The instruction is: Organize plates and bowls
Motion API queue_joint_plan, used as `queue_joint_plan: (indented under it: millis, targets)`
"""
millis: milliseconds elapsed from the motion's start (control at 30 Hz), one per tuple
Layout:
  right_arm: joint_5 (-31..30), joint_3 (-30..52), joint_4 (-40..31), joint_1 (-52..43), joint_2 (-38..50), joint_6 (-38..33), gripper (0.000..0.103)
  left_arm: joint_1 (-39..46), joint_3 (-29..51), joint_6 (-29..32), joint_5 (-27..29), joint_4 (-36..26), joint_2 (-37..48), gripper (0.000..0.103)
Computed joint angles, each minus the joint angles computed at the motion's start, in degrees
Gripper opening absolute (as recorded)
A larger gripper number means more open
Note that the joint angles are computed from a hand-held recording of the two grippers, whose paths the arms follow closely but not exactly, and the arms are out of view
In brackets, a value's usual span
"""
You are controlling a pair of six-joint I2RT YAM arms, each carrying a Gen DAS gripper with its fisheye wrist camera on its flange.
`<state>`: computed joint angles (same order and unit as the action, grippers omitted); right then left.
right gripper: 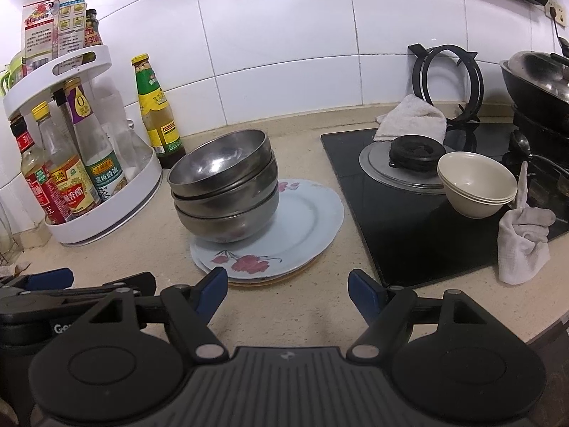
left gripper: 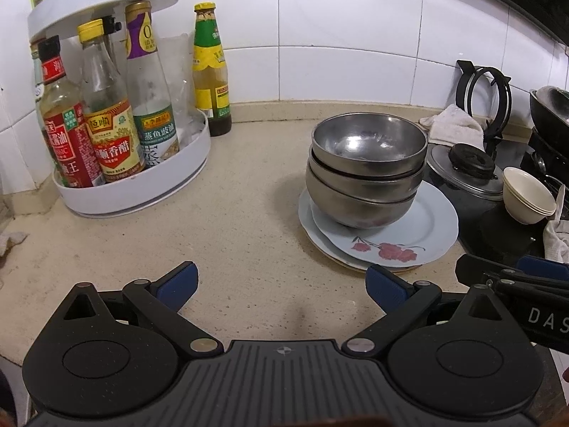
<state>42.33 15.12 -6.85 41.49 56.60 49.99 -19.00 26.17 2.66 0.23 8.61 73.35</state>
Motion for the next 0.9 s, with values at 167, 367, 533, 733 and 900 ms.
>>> queue_joint_plan:
  millis: [167,367,533,733,900]
  targets:
    - [0.2,0.1,0.0,0.2,0.2,-0.1,0.072,-0.2,-0.2,0.2,-0.4,0.0,-0.5,0.1]
    - [0.4,0.3,-0.1,0.4,0.5,0.1,0.072,-2.0,-0.2,0.3,-4.4,-0.2,-1.0,0.103]
    - [0.5,0.4,0.4,0.6,0.9,-0.3,0.072,-4.6,-2.1,2.0,-10.2,3.2,-2.5,0.103]
    - [0.3,0.0,1.2,0.3,-0.3,-1.4,0.072,-0.5,-1.2,1.8,-3.4,2.1,-2.2,0.103]
    - [-0.1,0.1,1.7,0.0,-0.5,-2.3,0.072,-0.7,-2.8,2.9,-4.0,5.1,-2.9,0.103]
